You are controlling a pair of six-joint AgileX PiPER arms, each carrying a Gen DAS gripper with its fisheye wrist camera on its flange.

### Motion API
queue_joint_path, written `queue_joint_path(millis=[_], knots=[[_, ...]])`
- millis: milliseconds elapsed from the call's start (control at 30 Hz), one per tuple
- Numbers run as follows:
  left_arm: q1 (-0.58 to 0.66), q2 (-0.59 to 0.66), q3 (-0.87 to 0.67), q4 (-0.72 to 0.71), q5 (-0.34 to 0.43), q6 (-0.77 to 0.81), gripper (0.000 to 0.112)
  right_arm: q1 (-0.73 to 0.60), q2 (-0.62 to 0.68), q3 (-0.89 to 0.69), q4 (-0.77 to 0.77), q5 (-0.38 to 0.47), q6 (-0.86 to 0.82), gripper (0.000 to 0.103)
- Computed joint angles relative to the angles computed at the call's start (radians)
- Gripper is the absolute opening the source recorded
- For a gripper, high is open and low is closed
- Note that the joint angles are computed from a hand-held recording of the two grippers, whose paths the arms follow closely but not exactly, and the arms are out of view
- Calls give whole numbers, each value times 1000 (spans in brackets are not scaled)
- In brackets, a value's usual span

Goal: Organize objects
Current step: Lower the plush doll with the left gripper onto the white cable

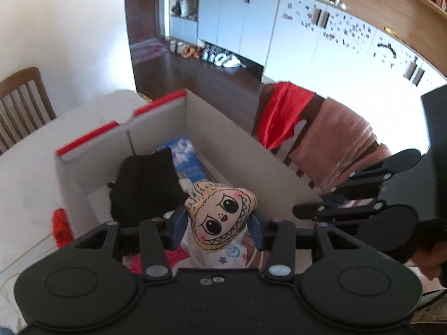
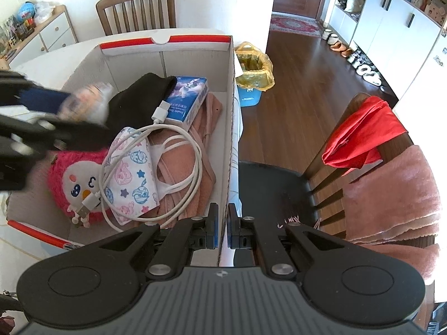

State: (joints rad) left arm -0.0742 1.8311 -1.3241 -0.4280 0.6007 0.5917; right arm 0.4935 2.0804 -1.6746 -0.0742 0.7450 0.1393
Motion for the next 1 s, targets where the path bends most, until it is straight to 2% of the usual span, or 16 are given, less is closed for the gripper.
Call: queue_joint_path(millis=[333,533,1000], knots=[[-60,97,-55,117,-13,-22,44,-12,-21,26,33,-22,-17,5],[-80,139,-75,127,-18,18,44,-17,-21,33,45,-23,-19,5],[-84,202,-107,173,10,-15,47,-16,-15,35,45,-16,-7,5]])
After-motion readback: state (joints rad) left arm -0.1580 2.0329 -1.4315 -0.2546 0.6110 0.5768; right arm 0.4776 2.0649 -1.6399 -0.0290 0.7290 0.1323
